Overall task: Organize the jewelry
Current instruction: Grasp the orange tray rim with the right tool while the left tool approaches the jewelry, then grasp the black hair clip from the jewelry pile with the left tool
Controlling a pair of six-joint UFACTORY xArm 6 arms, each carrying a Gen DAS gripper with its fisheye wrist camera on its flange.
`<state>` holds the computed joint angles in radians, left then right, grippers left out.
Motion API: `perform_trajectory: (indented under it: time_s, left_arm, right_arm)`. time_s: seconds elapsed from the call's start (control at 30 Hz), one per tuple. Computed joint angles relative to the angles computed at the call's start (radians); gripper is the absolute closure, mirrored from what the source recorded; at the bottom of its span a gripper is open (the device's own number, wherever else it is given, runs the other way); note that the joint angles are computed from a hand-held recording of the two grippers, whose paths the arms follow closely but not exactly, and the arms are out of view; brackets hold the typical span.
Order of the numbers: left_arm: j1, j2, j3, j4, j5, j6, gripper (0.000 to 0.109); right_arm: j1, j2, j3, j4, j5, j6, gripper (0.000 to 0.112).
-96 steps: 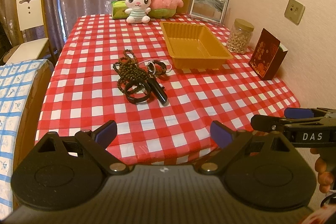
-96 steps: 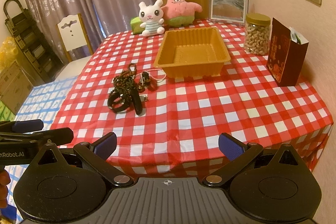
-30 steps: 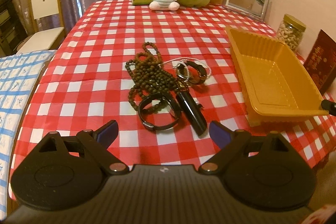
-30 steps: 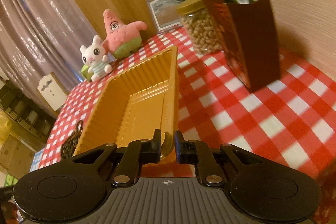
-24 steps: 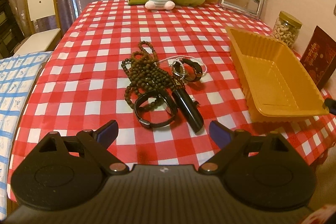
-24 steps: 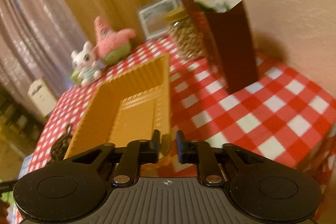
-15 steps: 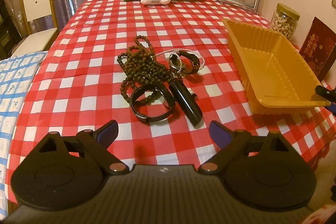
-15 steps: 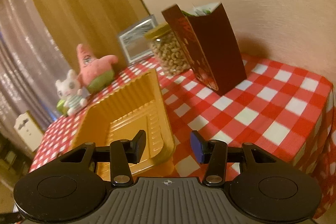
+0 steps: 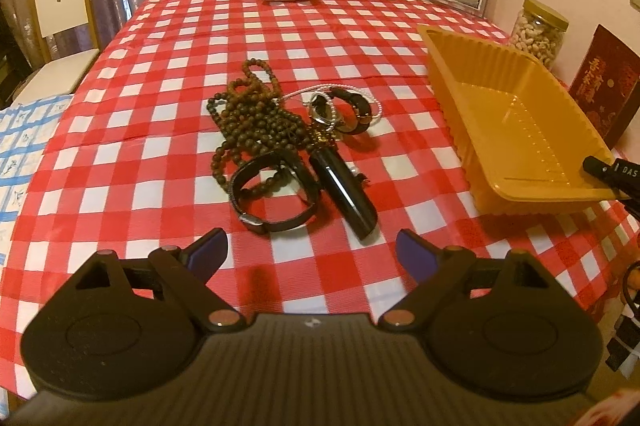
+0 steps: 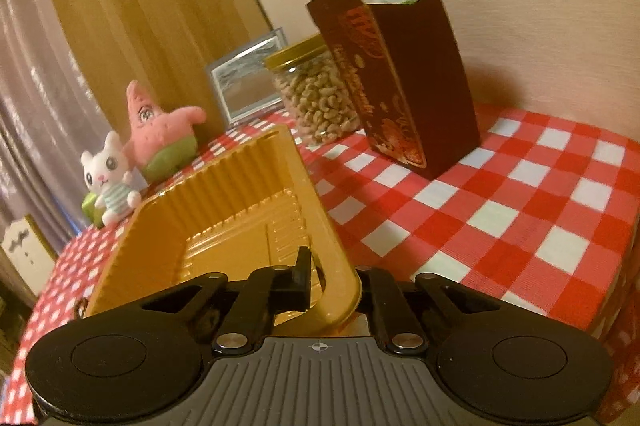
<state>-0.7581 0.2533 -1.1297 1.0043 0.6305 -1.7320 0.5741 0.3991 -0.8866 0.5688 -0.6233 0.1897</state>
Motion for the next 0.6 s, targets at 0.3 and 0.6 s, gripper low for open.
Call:
perform_trajectory:
  time_s: [0.3, 0.6]
  left_arm:
    - [0.005, 0.045, -0.055, 0.018, -0.035, -0.009, 0.046]
    - [0.006, 0.130, -0.153, 0.011, -0.030, 0.028, 0.061]
  right_arm:
    - [-0.073, -0.053, 0.030, -0.197, 0.075, -0.041, 0.107]
    - [-0.181, -0.066, 0.023, -0.543, 0.085, 0.029, 0.108]
